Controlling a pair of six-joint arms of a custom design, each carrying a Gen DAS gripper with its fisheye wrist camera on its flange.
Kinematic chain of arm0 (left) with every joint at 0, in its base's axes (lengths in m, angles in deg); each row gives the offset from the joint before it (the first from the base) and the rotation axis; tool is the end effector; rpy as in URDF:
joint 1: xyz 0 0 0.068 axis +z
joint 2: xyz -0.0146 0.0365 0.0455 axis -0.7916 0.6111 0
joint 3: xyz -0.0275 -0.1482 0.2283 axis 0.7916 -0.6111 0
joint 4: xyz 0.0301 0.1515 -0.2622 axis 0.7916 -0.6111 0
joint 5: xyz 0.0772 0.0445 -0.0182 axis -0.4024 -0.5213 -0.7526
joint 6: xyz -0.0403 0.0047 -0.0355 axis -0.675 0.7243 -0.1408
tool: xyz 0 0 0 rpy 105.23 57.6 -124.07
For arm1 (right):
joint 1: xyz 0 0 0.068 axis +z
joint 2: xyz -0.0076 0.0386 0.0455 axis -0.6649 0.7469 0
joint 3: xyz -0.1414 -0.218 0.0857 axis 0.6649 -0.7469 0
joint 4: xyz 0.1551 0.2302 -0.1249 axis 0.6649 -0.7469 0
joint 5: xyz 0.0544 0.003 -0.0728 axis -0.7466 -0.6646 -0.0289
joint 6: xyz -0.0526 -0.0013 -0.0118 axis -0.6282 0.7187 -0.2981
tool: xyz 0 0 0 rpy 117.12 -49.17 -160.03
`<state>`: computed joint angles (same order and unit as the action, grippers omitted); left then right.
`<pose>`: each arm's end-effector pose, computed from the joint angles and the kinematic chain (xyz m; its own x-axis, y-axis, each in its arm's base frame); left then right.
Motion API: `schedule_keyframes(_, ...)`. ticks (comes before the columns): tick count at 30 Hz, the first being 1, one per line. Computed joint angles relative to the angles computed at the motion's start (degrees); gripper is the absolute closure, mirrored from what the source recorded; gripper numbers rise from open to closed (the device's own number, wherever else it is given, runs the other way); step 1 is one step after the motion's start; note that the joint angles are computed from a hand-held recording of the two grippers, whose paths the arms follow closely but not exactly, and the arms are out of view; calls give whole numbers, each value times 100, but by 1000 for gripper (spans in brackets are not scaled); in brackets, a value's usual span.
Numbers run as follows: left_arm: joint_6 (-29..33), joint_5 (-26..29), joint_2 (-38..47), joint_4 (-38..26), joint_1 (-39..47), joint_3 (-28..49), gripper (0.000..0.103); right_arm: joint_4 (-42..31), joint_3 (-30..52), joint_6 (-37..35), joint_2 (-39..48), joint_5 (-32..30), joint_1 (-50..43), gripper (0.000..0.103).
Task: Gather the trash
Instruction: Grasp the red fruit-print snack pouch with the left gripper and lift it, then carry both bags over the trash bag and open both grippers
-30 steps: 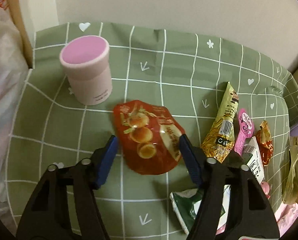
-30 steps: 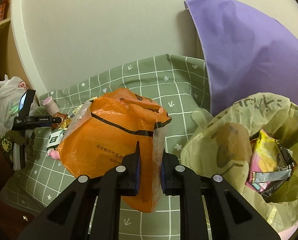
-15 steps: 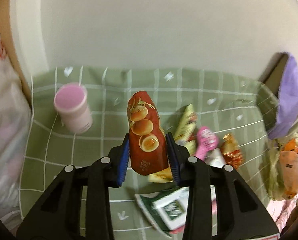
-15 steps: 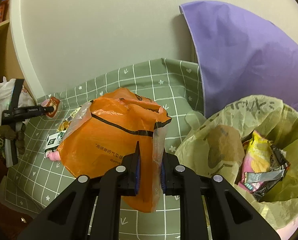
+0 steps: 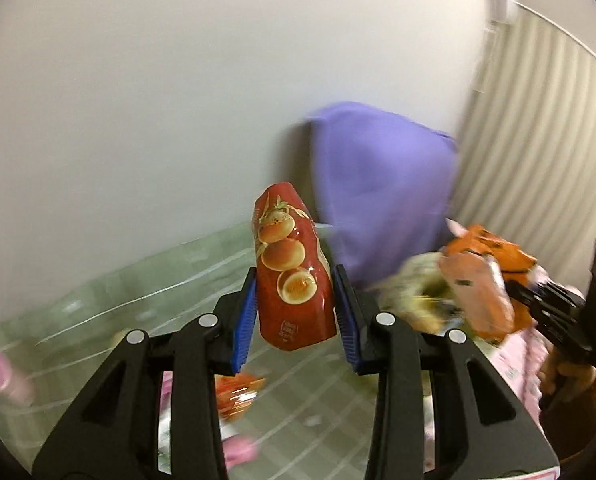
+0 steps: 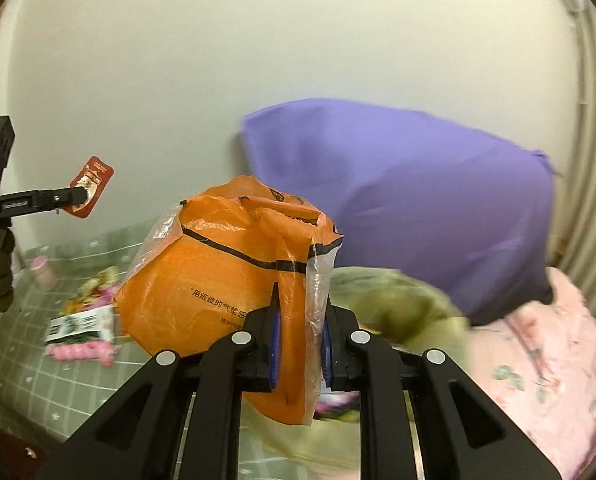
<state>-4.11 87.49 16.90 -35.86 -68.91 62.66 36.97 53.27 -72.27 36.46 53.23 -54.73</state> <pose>0.3199 -0.1017 0.2305 -0.5805 -0.0612 -0.8120 0.2966 0.9128 -0.2808 0.2477 -0.0453 0.2285 -0.5086 -0.1828 -0.8414 -0.2228 0.9719 -0.0765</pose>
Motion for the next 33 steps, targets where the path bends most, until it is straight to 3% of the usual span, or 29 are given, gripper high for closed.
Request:
schedule_keyframes(7,361,554,1095,-93,-1223,1459,68,-324,338,-443,299,44,-1029,87)
schedule_keyframes(14,589,1325,2850,-807,-1795,3118,66,-215,482,-679,1027,71,-1222,87)
schedule_keyframes(19,456,1212,4033,-1439,-1842,4020,66,-165,695,-609,1637,-470,-1483,85)
schedule_keyframes(23,506,1065,4612,-1747,-1918,4491,69,-62,904,-467,2163,-825,-1573,83)
schedule_keyframes(30,483,1128,4688,-1716,-1896,4487,69,276,1145,-346,2809,-480,-1249,83)
schedule_keyframes(33,444,1142,4958,-1871,-1872,4876,69,382,1233,-315,2979,-339,-1191,83)
